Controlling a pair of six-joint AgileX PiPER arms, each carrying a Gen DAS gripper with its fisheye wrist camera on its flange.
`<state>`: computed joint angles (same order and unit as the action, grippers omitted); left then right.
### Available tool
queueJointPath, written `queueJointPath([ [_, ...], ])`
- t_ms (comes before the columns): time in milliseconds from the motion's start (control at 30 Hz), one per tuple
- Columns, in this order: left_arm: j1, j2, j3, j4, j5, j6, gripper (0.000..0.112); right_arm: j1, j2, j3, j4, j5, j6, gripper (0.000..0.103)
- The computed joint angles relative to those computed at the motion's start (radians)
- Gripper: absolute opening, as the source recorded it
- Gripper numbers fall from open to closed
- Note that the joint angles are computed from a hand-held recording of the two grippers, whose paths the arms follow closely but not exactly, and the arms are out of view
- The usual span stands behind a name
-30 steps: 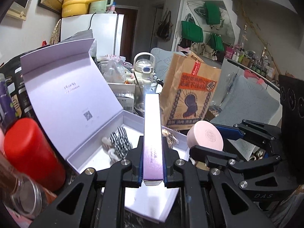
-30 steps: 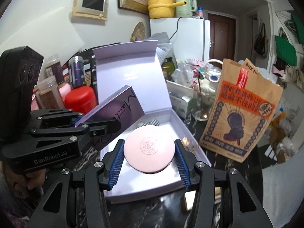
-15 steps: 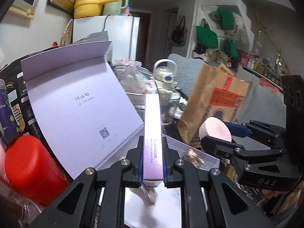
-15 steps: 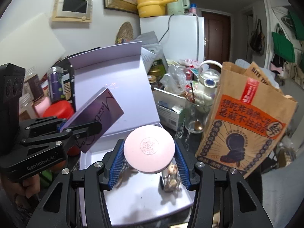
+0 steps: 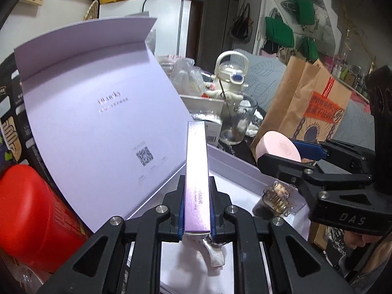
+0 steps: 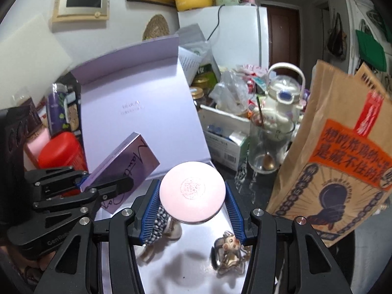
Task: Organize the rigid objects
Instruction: 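Lower the card box with left tool while right tool lowers the compact into the gift box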
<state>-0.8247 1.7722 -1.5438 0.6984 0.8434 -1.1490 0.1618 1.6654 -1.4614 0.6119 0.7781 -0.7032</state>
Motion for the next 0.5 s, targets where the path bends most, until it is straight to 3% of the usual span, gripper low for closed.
queueJointPath([
  [500, 0.036, 0.103, -0.090, -0.171, 0.045, 0.145, 0.015, 0.018, 0.074, -0.003, -0.009, -0.023, -0.016, 0.051],
])
